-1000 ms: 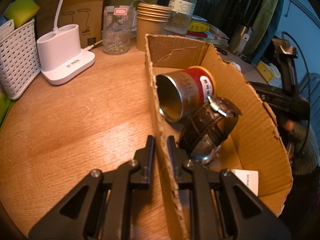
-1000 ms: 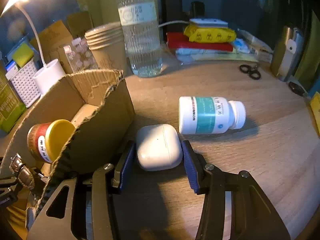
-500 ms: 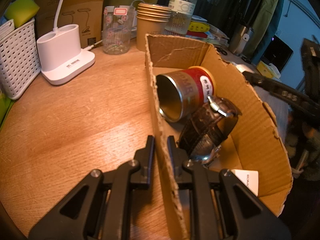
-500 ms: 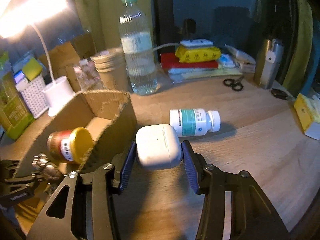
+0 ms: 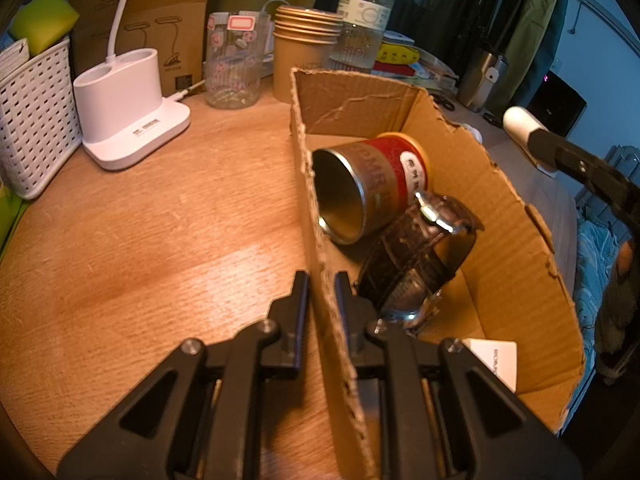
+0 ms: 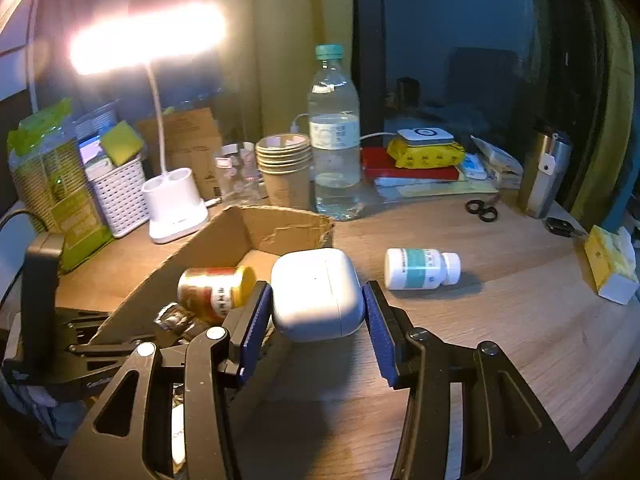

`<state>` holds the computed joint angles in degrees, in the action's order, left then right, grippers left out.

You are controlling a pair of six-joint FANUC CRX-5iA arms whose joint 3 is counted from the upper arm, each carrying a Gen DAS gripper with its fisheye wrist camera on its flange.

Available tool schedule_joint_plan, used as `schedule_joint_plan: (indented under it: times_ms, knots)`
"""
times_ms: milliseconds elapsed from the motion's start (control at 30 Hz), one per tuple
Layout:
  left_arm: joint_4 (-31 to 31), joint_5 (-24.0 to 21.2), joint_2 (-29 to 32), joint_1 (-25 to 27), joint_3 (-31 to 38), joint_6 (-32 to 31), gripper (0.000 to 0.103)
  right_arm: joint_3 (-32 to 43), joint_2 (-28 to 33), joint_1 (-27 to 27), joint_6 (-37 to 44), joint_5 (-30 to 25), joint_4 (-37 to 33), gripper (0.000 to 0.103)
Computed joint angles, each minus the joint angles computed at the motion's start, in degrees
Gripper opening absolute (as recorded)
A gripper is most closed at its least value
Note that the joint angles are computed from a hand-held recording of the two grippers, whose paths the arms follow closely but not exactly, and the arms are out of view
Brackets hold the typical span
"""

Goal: Organize rigid objects
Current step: 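Carry the earbud case into the cardboard box with the right gripper and release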

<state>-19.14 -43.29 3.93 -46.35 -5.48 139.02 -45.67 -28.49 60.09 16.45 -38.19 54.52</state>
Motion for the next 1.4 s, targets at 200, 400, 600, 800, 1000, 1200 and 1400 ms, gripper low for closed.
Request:
schedule_joint_plan:
  times_ms: [200,400,600,800,1000,1200,1400]
  knots:
    - [0.0,0.0,0.0,0.0,0.0,0.0,0.014,-0.4,-0.8,2.6,0.2,0.5,0.2,0.049]
    - [0.0,0.0,0.0,0.0,0.0,0.0,0.014,-0.4,-0.1,5.8,2.0,0.1,-2.0,0.049]
    - [0.0,0.0,0.0,0.0,0.0,0.0,0.014,0.1,0.6,7.4,3.3,-1.4,-2.8,0.049]
    - [0.0,0.0,0.0,0.0,0.0,0.0,0.014,0.7,0.8,9.1,6.4,-2.6,-4.7,0.049]
    - [0.0,0.0,0.0,0.0,0.0,0.0,0.014,1.9,2.1,10.4,9.5,-4.5,-7.0,0.049]
    - [0.0,0.0,0.0,0.0,0.0,0.0,0.014,2.7,2.8,11.7,11.5,-6.9,-8.0,0.050]
    - [0.0,0.0,0.0,0.0,0.0,0.0,0.014,3.8,3.9,14.1,13.3,-11.1,-8.3,0.050]
